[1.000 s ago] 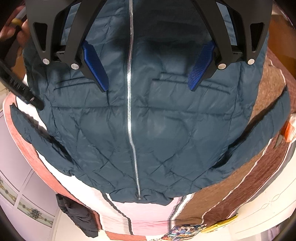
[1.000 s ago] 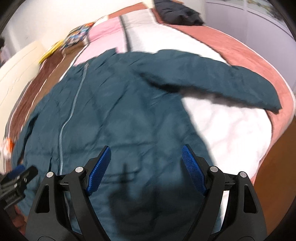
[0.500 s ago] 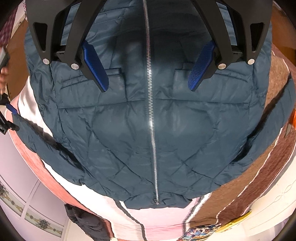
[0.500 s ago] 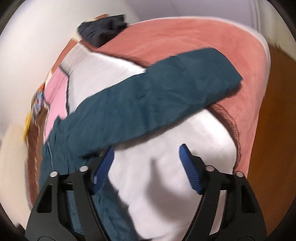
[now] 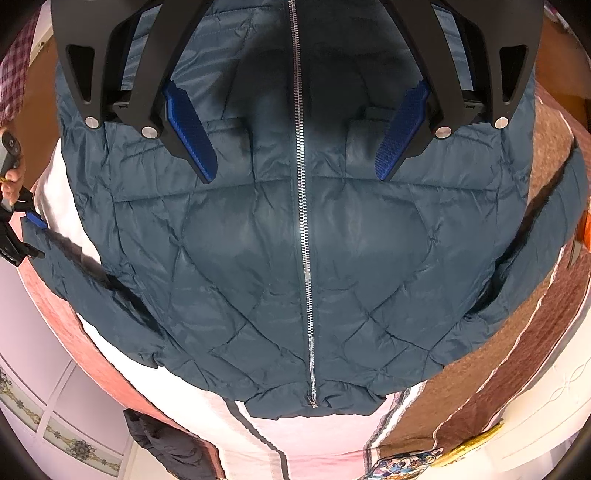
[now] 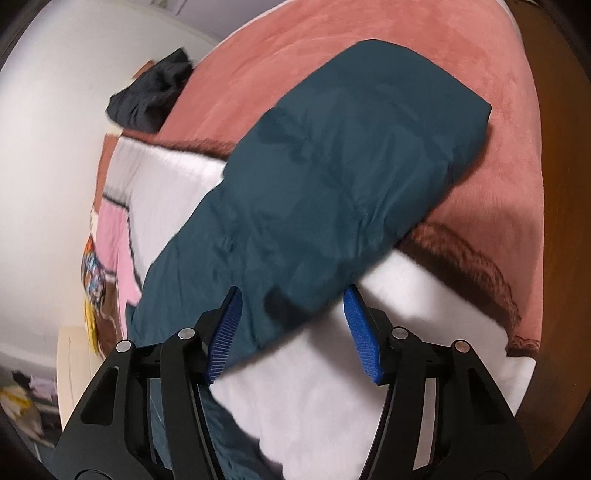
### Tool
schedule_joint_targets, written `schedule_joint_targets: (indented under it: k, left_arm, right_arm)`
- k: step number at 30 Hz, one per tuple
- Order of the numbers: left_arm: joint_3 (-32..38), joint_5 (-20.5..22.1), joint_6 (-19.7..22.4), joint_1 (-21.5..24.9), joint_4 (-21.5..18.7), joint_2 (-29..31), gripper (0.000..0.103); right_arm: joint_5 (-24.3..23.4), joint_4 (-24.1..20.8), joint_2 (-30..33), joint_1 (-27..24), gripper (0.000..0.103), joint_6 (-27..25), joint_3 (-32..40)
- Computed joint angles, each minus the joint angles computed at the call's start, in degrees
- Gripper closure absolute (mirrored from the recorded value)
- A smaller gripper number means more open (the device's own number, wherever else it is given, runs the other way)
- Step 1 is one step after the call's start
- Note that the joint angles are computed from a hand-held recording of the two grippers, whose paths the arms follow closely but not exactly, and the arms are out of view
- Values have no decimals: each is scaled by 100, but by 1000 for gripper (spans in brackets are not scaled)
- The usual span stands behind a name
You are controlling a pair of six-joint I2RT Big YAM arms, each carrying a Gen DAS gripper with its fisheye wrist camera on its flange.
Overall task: Fold large clothes
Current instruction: 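Grasp the sleeve cuff nearest the right tool with the right gripper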
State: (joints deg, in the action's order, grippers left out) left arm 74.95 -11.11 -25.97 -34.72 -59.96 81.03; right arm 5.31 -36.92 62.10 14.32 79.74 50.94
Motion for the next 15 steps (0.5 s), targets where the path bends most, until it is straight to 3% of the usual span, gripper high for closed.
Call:
schedule_joint_targets:
  k: [4, 6, 8, 11, 15]
  left_arm:
    - [75, 22, -18, 79, -59, 74, 19]
    - [90, 43, -46, 112, -77, 98, 19]
    - [89, 64, -78, 155, -75, 100, 19]
    - [47, 68, -84, 204, -40, 65, 19]
    - [-58, 138, -104, 307, 40, -22, 19]
  right_arm:
    - [109, 161, 60, -188, 46, 159, -48]
    - [331, 81, 124, -187, 50, 190, 27]
    - [757, -313, 268, -101, 72, 73, 282]
    - [1458, -948, 483, 139, 88, -345, 751]
    - [2422, -1494, 765, 560, 95, -1087, 1457]
